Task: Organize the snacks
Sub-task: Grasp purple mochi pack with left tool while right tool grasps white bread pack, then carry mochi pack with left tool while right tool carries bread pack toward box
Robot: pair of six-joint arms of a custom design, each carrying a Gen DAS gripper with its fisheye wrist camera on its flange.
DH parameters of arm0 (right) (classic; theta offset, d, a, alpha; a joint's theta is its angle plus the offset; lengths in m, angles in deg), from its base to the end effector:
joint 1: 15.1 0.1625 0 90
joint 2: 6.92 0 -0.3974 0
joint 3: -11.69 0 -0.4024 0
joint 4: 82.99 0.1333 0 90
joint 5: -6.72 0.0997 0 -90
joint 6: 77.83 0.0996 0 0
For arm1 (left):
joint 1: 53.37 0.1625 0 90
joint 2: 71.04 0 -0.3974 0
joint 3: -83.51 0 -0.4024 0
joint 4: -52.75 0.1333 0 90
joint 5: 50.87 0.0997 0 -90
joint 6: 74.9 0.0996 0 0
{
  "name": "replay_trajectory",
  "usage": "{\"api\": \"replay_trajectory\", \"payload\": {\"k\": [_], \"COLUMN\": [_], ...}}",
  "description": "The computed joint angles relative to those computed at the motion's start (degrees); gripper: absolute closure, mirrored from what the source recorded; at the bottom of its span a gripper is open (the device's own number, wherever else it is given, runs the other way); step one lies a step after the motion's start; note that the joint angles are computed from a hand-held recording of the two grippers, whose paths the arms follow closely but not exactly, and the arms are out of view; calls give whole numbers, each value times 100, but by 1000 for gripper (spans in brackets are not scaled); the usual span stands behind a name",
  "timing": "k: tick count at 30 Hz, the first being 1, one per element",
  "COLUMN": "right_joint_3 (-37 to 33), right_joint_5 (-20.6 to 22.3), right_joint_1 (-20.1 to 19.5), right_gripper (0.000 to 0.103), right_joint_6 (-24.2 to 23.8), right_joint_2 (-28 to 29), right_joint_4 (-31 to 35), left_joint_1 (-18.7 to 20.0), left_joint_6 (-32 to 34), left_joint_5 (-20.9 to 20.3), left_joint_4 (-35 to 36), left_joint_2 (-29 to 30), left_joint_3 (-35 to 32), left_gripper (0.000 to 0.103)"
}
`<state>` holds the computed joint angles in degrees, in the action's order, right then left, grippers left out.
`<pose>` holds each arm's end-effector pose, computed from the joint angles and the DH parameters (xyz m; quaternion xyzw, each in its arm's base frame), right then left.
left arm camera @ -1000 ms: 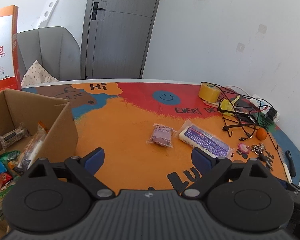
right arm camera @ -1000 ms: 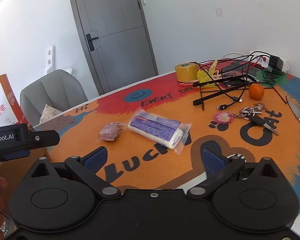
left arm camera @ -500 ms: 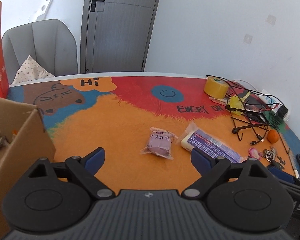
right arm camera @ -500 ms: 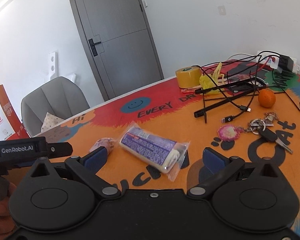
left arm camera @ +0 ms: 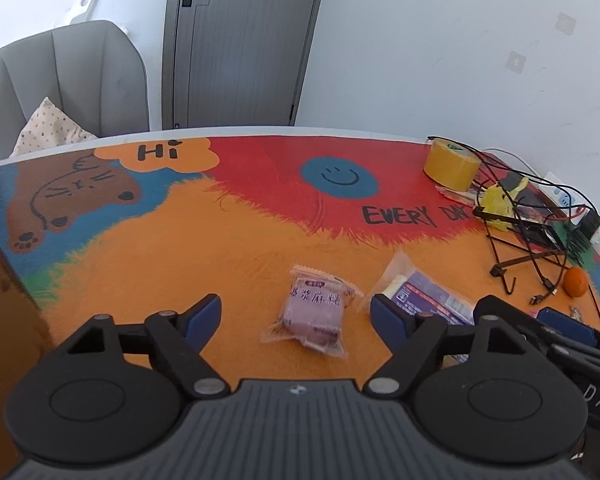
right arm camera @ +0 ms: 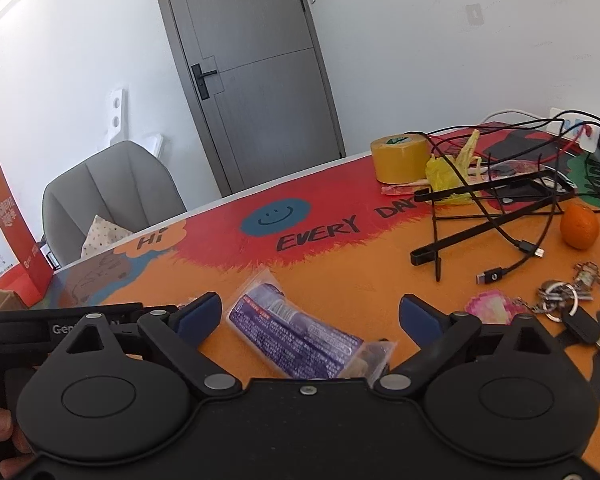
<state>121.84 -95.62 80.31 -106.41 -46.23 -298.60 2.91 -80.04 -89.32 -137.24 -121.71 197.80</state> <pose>0.1659 -0.5634 0.0595 0.2108 -0.8587 0.4288 0.1853 -0.1283 -0.5728 0.1186 0.0797 0.8626 -0.4025 0.2961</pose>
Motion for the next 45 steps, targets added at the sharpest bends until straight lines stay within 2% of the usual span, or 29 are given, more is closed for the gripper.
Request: {"api": "replay_trajectory", "payload": {"k": [6, 8, 12, 13, 17, 19, 20, 22, 25, 34, 45], "right_joint_3": [-128, -153, -198, -210, -213, -188, -166, -79, 39, 428, 921], "right_joint_5": [-8, -43, -88, -107, -213, -290, -287, -196, -183, -96, -29], "right_joint_1": [-19, -14, 2, 11, 48, 48, 33, 5, 17, 73, 249], "right_gripper": [8, 10, 13, 14, 22, 45, 51, 60, 67, 72, 74], "right_joint_6": [20, 9, 7, 1, -55, 30, 120, 187, 152, 501, 821], "right_joint_2": [75, 100, 154, 170, 221, 203, 168, 143, 147, 75, 68], "right_joint_4": [177, 215, 291, 314, 392, 519, 657, 644, 466, 128, -563], "left_joint_1": [180, 183, 170, 176, 168, 151, 143, 120, 75, -123, -451], "left_joint_6": [-22, 204, 334, 311, 244, 137, 79, -22, -143, -304, -437], "left_joint_5": [-116, -72, -103, -141, -216, -221, -233, -239, -216, -168, -74], "left_joint_4": [202, -65, -154, -125, -153, -145, -136, -104, -111, -376, -549], "left_joint_2": [183, 286, 277, 239, 106, 26, -23, -123, -272, -731, -1330], "left_joint_3": [-239, -249, -192, -170, -9, 97, 156, 274, 464, 1035, 1762], "left_gripper": [38, 43, 65, 68, 70, 70, 70, 70, 71, 70, 71]}}
